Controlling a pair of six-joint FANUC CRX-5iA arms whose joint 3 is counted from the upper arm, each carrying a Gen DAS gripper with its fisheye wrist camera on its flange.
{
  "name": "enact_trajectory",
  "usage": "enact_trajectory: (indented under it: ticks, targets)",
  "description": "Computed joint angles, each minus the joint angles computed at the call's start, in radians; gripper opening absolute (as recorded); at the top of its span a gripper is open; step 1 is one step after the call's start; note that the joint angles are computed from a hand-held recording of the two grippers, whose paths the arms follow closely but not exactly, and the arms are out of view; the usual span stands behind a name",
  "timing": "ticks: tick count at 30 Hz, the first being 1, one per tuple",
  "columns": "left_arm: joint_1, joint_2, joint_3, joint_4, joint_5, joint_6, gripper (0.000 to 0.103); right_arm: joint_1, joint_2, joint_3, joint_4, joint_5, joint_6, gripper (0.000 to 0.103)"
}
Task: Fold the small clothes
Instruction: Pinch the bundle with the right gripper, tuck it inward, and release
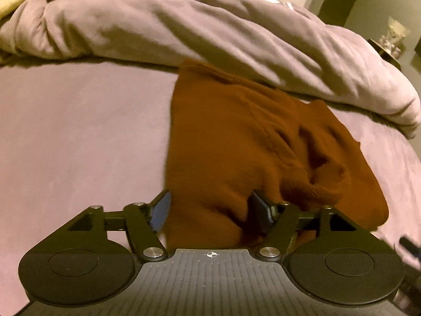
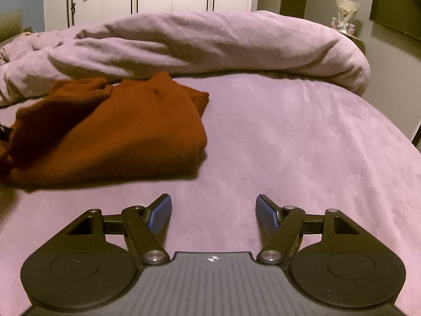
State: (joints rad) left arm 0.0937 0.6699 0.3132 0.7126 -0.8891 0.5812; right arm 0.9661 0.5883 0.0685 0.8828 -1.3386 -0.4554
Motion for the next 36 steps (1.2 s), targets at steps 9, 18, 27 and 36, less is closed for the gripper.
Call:
enact_trajectory:
  ticks: [9, 18, 27, 36]
  targets:
    - [0.081, -0.056, -0.092, 0.039, 0.043, -0.008, 0.077, -0.120, -0.022, 0.015, 0.261, 0.300, 0.001, 0.069]
    - [0.120, -0.073, -0.132, 0.000, 0.113, -0.027, 0.080, -0.258, 0.073, 0.198, -0.036, 0.728, 0.137, 0.048]
    - [0.073, -0.047, -0.108, 0.061, 0.154, -0.020, 0.080, -0.278, 0.057, 0.125, 0.109, 0.792, 0.011, 0.015]
    - [0.019, 0.023, 0.021, -0.137, 0.093, 0.111, 0.074, -0.256, 0.054, 0.120, 0.044, 0.649, 0.139, 0.016]
